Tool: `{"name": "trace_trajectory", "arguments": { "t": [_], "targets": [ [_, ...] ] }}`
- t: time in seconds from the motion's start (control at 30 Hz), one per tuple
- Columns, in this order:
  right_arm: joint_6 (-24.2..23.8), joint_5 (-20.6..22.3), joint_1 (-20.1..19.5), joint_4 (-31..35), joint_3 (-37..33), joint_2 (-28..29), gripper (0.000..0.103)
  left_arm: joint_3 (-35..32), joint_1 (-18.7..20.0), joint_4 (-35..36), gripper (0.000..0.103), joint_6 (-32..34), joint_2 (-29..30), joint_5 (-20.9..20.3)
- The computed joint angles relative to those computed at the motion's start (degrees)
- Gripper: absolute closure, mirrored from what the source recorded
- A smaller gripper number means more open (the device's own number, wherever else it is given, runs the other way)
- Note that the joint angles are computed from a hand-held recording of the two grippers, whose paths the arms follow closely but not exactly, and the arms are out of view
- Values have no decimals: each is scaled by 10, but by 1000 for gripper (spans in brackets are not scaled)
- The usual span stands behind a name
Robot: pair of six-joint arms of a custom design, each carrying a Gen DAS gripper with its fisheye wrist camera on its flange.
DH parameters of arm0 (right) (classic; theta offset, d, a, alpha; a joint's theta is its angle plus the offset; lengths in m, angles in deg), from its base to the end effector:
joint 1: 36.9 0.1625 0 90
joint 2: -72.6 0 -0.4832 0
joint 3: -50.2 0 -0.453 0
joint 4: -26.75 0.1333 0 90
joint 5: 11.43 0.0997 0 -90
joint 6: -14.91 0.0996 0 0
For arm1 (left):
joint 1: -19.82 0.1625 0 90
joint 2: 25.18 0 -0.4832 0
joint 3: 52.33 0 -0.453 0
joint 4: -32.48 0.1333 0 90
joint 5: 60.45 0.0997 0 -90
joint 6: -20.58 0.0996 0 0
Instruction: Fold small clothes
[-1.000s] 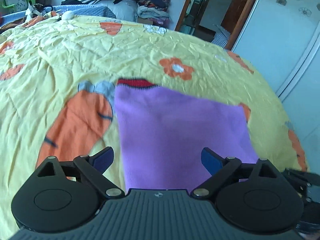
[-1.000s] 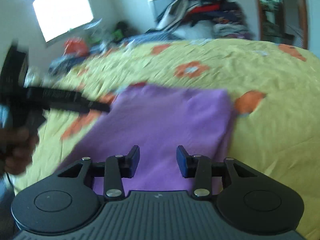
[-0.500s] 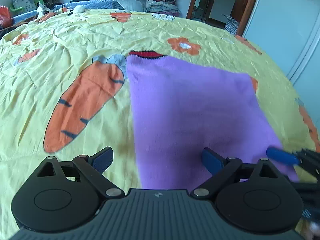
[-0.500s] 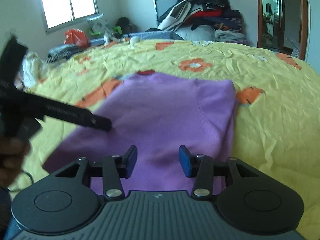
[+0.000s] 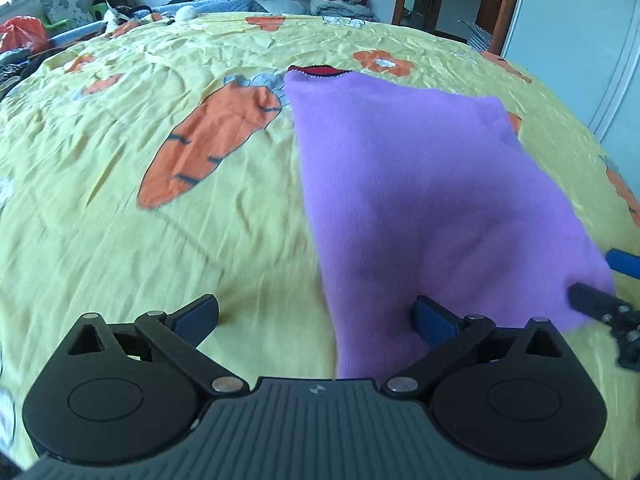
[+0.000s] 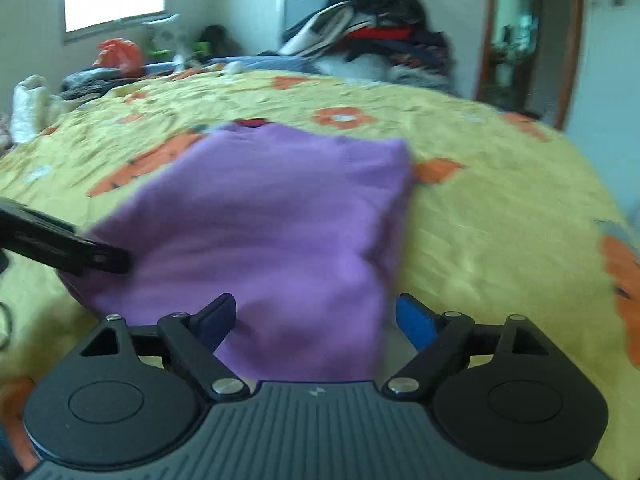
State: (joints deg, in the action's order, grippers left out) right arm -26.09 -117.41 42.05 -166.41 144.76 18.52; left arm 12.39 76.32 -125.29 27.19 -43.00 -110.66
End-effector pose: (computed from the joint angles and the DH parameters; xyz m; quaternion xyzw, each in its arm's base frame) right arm -0.0415 -0.7651 0.3044 0.1487 -0.8358 0.4108 0.3327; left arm -0.3269 -0.8509 -0.0564 0.2592 0.8898 -0.2435 0.2859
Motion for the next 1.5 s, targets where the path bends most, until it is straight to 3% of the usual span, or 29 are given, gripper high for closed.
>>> {"name": "trace_trajectory", "arguments": {
  "t": [0.07,0.2,0.27,0.33,0.47,0.83,1.0,1.5],
  "targets": [
    [20,-3,-7,1,28,-20,16,29,-5,-33,0,-2,-8,13],
    [33,-50,-3,-9,58,-27,15,61,-13,-48,0,-37,-17,24],
    [34,-53,-1,-39,66,-19,3,70,-20,-51,0,-42,-15,47],
    [20,-62,4,-63,65,-6,0,82,-27,-63,0,-34,-12,68],
    [19,-65,7,-87,64,8,0,107,-32,-91,0,-31,-19,67],
    [35,-80,13,-61,20,28,0,109,-39,-124,0,-51,-7,90],
    [34,-76,12,-72,22,31,0,112,-37,-158,0,-28,-3,83],
    [32,-75,11,-84,30,30,0,102,-36,-151,0,-28,1,81]
  ]
}}
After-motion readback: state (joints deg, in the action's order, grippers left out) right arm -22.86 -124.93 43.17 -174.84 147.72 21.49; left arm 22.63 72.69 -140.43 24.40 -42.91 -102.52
